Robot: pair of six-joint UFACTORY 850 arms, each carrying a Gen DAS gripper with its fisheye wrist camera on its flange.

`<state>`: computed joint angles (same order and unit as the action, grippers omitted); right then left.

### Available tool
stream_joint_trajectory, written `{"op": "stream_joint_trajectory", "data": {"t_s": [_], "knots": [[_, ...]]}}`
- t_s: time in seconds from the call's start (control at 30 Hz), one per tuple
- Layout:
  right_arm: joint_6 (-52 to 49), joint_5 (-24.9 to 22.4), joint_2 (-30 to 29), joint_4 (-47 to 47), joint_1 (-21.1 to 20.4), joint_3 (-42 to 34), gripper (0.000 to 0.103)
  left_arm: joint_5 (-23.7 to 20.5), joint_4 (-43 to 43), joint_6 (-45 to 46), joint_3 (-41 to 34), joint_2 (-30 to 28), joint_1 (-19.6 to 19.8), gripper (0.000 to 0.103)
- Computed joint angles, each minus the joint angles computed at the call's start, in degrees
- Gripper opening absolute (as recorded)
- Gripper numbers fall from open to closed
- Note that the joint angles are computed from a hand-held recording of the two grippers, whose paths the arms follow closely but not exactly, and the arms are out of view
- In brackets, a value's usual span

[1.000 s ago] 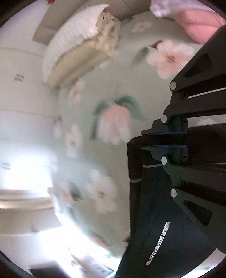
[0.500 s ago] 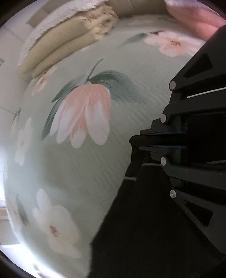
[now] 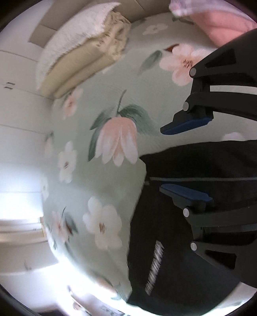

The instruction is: Fold large clothes

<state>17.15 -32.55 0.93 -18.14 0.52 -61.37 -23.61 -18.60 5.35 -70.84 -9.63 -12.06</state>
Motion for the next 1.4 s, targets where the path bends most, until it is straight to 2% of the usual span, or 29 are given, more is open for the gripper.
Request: {"op": "stream_joint_trajectory", "data": {"t_s": [0.07,0.13,0.2,0.23,0.3,0.37,0.43,0.5,0.63,0.73,0.77,0.83,0.9,0.93,1.0,1.13,1.23,1.3,1.4], "knots": [[-3.2,-1.27,3.19,3.77,1.94,1.37,0.054,-1.18,-9.8,9.25,1.91,2.63,-1.27,0.031],[-8.58,-2.38,4.97,11.99,4.22,2.67,0.054,-4.66,-21.29,18.23,3.66,3.09,-3.4,0.031],[-12.02,-3.7,4.08,19.04,7.22,3.52,0.052,-6.19,-27.36,21.35,4.44,1.68,-6.04,0.031],[-10.87,-3.81,2.66,19.1,9.35,3.72,0.034,-5.92,-27.69,21.08,4.85,0.8,-7.67,0.031],[-9.55,-3.0,0.0,19.74,12.14,4.19,0.017,-3.76,-22.28,15.18,5.26,-1.71,-10.79,0.031],[-8.46,-2.03,-2.97,20.43,13.33,4.48,0.017,-1.77,-21.96,12.72,6.16,-3.74,-11.42,0.032],[-7.42,-2.09,-6.16,20.15,13.58,4.45,0.017,-2.15,-31.16,18.35,7.29,-4.99,-9.83,0.031],[-8.86,-0.98,-7.27,24.81,12.39,4.86,0.017,-2.15,-38.12,23.55,8.21,-5.44,-8.81,0.03],[-7.57,0.42,-7.0,24.31,12.69,5.72,0.016,-2.61,-33.84,20.77,7.42,-5.06,-9.52,0.03],[-9.75,-1.17,-5.33,25.94,12.29,5.7,0.016,-3.72,-28.64,16.11,7.9,-2.15,-9.04,0.03],[-11.27,-2.15,-3.57,27.93,11.45,6.01,0.017,-2.3,-25.82,13.93,8.94,-0.22,-8.9,0.03],[-12.34,-1.72,1.01,28.91,10.34,8.0,0.023,-1.48,-26.6,15.18,11.8,3.77,-7.52,0.03],[-9.03,-2.08,5.75,23.7,9.88,10.21,0.031,-2.27,-26.84,15.73,14.68,7.33,-5.56,0.032],[-6.9,-2.34,7.24,20.48,9.71,11.14,0.035,-2.52,-26.03,14.93,15.42,8.13,-5.09,0.036],[-4.6,-3.63,9.96,16.57,9.49,13.63,0.036,-2.83,-22.03,11.13,17.03,8.92,-4.56,0.039],[-7.22,-5.38,7.73,19.32,6.99,16.4,0.036,-4.24,-21.4,9.5,18.15,6.41,-4.23,0.038],[-7.4,-3.37,6.06,20.52,6.81,17.84,0.036,-1.41,-12.94,3.3,17.4,5.18,-6.31,0.04],[-6.76,-3.21,6.22,20.97,6.83,17.86,0.037,-1.91,-8.84,0.14,16.31,4.87,-7.09,0.041],[-10.29,-4.2,7.4,23.36,5.08,17.91,0.037,-2.67,-9.98,2.31,16.24,5.65,-6.56,0.042]]}}
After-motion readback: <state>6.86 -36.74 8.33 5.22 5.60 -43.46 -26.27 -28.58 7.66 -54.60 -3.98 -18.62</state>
